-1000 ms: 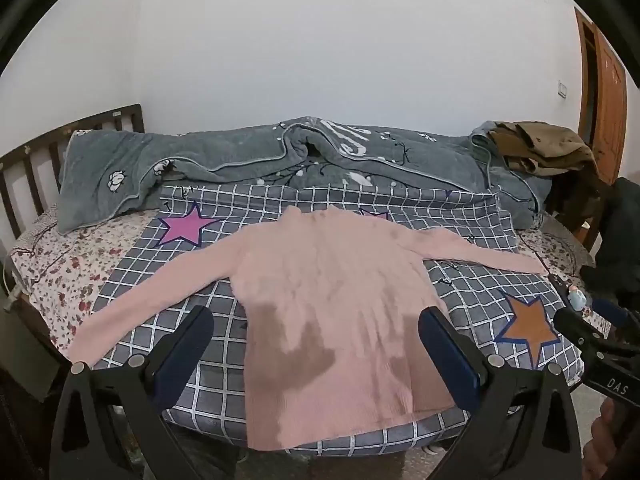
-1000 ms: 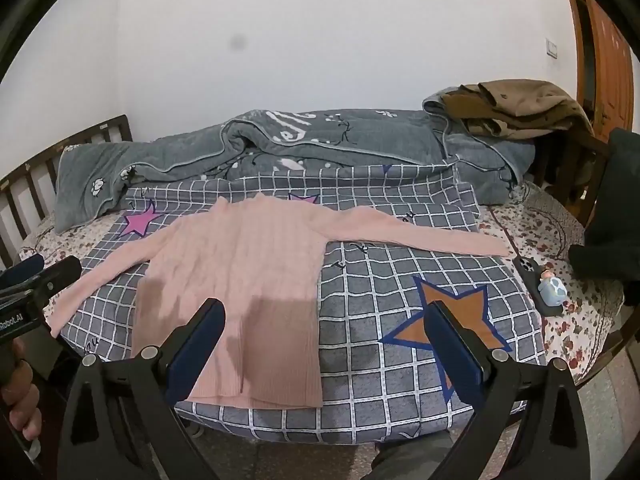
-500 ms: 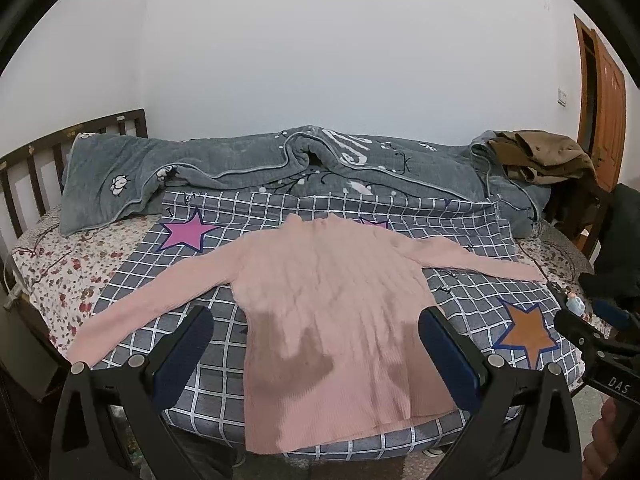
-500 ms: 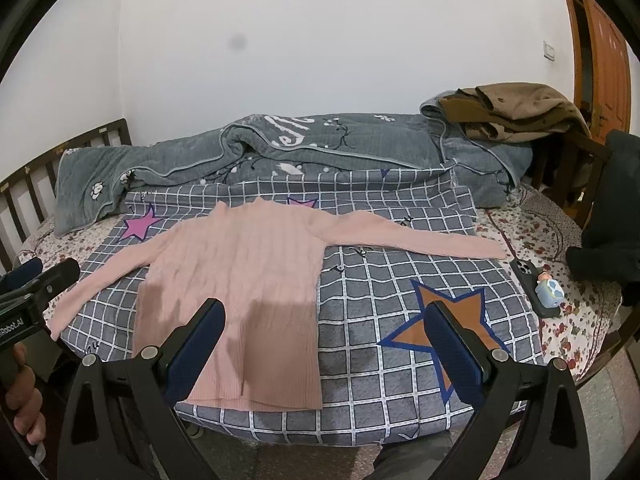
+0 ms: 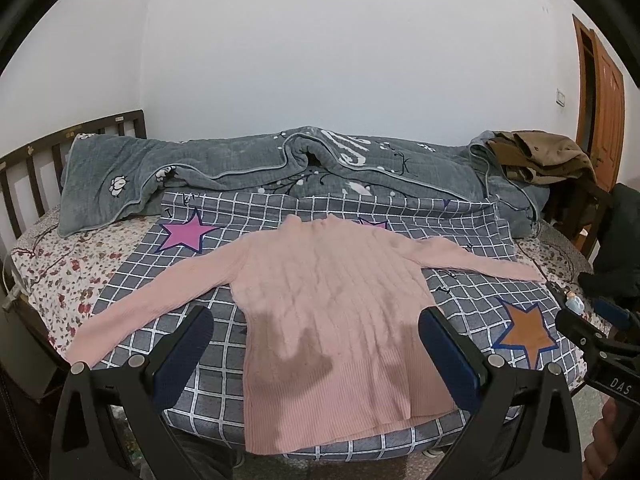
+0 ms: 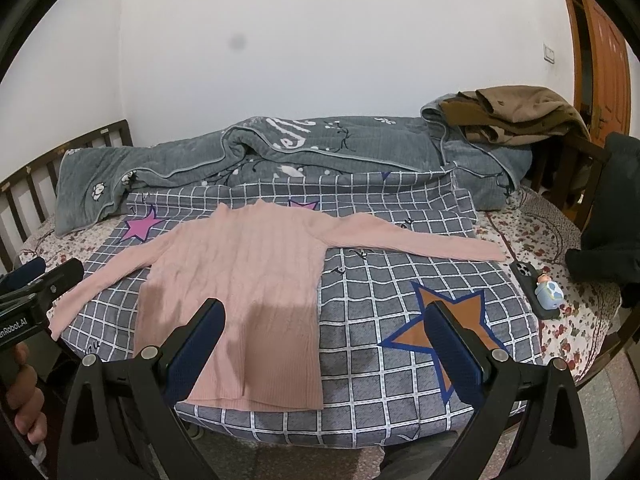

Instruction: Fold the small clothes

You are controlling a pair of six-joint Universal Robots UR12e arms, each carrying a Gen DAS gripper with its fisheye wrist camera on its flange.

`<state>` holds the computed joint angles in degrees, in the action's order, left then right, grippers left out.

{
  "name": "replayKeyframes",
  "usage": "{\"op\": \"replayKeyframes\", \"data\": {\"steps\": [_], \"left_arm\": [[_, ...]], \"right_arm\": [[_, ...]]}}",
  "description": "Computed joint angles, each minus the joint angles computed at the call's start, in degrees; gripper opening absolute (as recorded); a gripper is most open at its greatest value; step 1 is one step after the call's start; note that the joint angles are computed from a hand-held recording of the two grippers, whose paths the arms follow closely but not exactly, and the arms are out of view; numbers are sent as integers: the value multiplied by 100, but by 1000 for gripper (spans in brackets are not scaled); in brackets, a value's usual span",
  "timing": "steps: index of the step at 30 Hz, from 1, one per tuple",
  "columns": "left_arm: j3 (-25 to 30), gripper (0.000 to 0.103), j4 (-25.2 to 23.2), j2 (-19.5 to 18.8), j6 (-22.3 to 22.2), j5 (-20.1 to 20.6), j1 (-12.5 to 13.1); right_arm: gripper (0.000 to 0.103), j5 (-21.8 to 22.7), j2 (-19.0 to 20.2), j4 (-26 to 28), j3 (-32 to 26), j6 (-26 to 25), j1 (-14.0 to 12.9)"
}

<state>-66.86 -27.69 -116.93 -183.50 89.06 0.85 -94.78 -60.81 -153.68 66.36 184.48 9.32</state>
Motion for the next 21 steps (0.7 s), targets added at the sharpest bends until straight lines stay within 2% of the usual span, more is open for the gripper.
{"op": "replayKeyframes", "data": {"steps": [21], "left_arm": [[-3,103,78,-19,38,40,-9]], "right_arm": [[98,60,-27,-93,61,70,2]]}}
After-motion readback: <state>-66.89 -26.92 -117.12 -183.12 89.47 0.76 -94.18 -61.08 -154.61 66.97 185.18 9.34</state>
